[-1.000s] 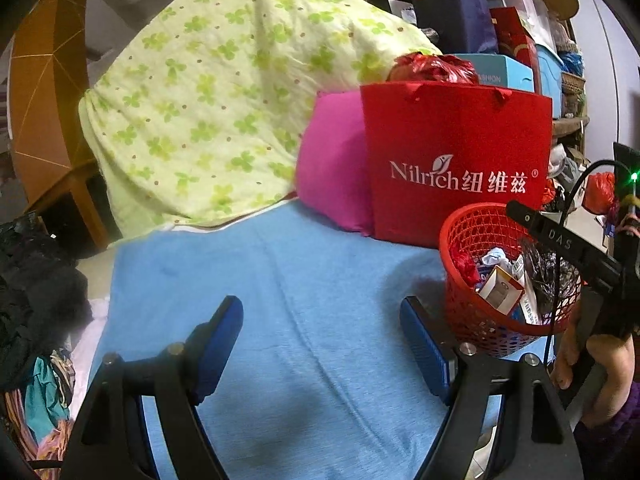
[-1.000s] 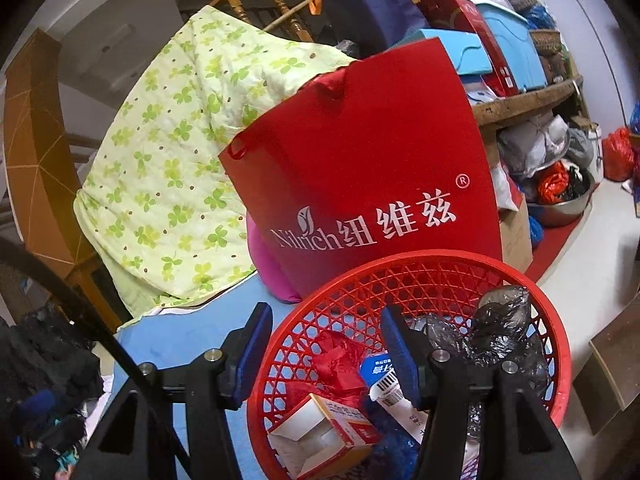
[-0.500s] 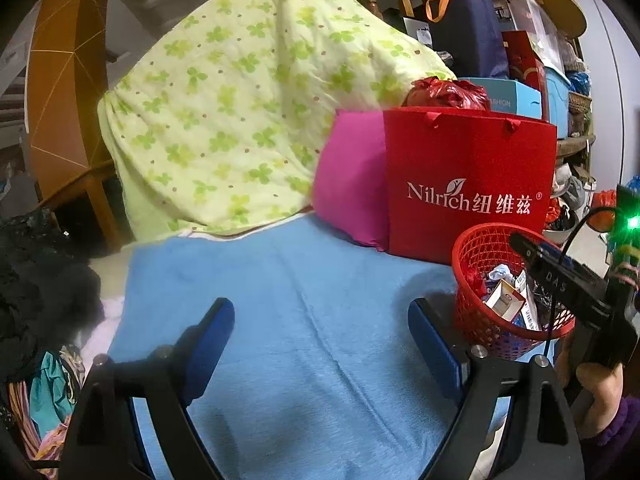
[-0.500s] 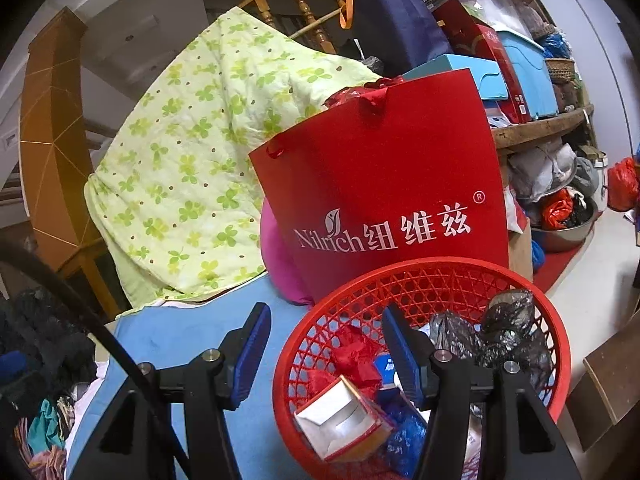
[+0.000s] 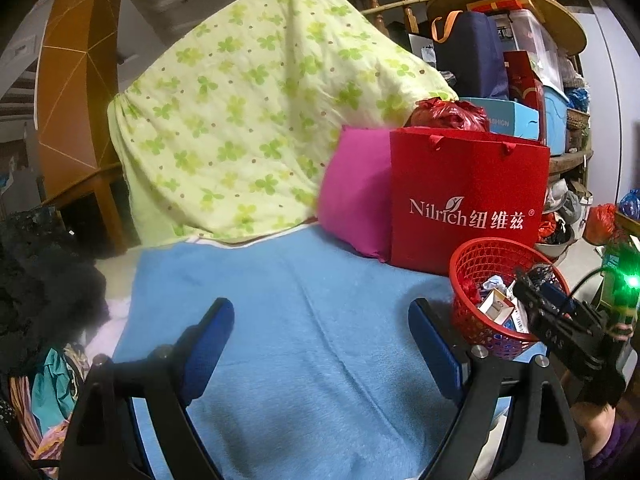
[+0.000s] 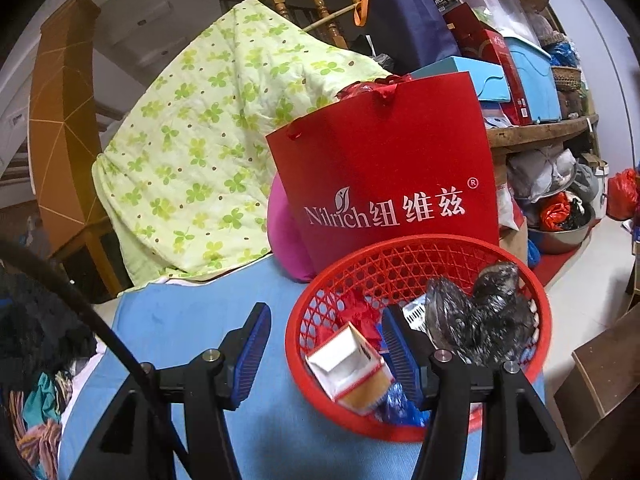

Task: Collect trash

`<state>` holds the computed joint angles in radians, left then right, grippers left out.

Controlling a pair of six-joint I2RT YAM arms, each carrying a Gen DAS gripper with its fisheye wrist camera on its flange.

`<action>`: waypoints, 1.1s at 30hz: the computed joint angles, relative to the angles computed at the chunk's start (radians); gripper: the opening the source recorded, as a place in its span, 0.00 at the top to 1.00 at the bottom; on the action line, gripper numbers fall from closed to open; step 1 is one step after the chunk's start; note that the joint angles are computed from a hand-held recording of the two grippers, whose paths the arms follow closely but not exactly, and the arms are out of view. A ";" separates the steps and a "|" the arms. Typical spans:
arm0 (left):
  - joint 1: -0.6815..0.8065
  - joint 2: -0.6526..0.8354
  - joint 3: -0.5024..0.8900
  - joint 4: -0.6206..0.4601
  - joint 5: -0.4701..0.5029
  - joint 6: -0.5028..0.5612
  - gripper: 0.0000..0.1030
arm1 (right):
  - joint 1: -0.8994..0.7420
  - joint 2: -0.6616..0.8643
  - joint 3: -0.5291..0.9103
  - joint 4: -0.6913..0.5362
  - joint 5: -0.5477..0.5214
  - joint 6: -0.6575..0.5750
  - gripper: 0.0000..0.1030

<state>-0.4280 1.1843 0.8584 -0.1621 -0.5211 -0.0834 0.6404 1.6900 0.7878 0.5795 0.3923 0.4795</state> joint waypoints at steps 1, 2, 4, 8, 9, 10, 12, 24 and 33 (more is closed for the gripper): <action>-0.006 -0.007 -0.002 -0.003 -0.005 -0.002 0.13 | 0.008 -0.014 -0.018 0.000 0.007 -0.002 0.40; -0.012 -0.016 -0.005 -0.007 -0.010 -0.004 0.13 | 0.017 -0.029 -0.038 0.002 0.013 -0.002 0.40; -0.022 -0.035 -0.008 -0.019 -0.016 -0.005 0.13 | 0.038 -0.063 -0.074 -0.001 0.032 -0.003 0.40; -0.052 -0.074 -0.013 -0.043 -0.046 -0.007 0.10 | 0.087 -0.157 -0.136 -0.025 0.076 -0.032 0.39; -0.063 -0.085 -0.014 -0.049 -0.058 -0.009 0.07 | 0.101 -0.184 -0.146 -0.038 0.090 -0.044 0.36; -0.075 -0.095 -0.015 -0.055 -0.072 -0.010 0.06 | 0.115 -0.208 -0.155 -0.045 0.103 -0.052 0.32; -0.105 -0.115 -0.015 -0.070 -0.103 -0.014 0.06 | 0.146 -0.271 -0.168 -0.070 0.133 -0.070 0.31; -0.244 -0.175 0.049 -0.222 -0.257 -0.068 0.04 | 0.295 -0.507 -0.100 -0.388 0.313 -0.097 0.22; -0.343 -0.173 0.099 -0.306 -0.359 -0.104 0.03 | 0.389 -0.610 -0.068 -0.576 0.432 -0.122 0.18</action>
